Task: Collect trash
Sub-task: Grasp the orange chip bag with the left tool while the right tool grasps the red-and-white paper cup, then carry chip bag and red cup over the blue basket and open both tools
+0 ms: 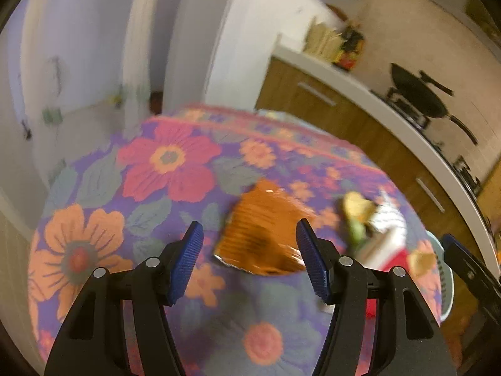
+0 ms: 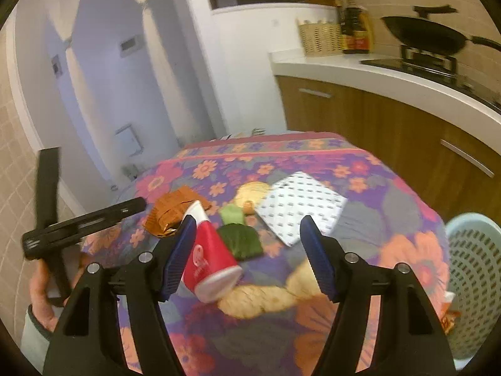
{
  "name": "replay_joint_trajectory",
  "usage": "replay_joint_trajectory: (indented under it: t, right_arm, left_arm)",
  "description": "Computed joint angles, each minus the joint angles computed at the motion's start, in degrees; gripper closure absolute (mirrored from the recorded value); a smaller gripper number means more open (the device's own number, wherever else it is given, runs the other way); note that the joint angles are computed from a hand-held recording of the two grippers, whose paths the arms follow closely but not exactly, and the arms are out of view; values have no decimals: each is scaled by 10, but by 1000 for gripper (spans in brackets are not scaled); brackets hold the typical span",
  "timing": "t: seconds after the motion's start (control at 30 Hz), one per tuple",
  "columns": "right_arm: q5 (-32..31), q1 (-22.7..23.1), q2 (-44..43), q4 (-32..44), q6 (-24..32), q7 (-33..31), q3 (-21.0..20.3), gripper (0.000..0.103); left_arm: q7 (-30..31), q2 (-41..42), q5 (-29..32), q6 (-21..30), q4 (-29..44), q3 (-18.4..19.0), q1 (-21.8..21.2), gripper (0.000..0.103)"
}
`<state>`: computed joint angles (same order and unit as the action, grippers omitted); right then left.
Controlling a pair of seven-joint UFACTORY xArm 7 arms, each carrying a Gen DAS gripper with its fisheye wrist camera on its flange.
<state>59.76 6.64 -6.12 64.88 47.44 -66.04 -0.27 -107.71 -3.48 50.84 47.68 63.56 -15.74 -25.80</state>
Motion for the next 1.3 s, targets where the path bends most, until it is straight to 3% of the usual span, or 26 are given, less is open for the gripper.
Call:
replay_joint_trajectory:
  t: [0.17,0.27,0.53,0.6,0.7,0.77,0.9,1.0,1.27,1.3]
  right_arm:
    - [-26,13,28,26,-4,4,20,38]
    - [-49,17,46,42,-6,14,30,38]
    - [-90,26,51,23,-24,17,47,39]
    - [-101,31,42,6,-48,11,50,43]
    - [-95,38,26,-13,-63,-13,48,51]
    - [-100,43,16,-26,-69,-23,45,64]
    - [-89,52,-5,-51,-80,-48,35,69]
    - [-76,55,-21,-65,-66,-63,25,72]
    - [-25,66,-62,-100,-68,-95,6,81]
    - [-14,68,-69,-106,-71,-102,3,81]
  left_arm:
    - [-16,0,-6,-110,-42,20,23,43]
    - [-2,2,-13,-129,-43,22,30,37]
    - [69,46,-33,-92,9,24,10,33]
    - [78,52,-35,-91,15,28,3,33]
    - [84,57,-33,-92,21,33,-5,44]
    - [82,58,-29,-106,19,36,-8,50]
    - [72,60,10,-81,30,33,-23,57]
    - [51,54,49,-78,26,31,-30,78]
    - [8,41,117,-66,18,21,-35,87]
    - [-5,36,132,-67,14,19,-35,91]
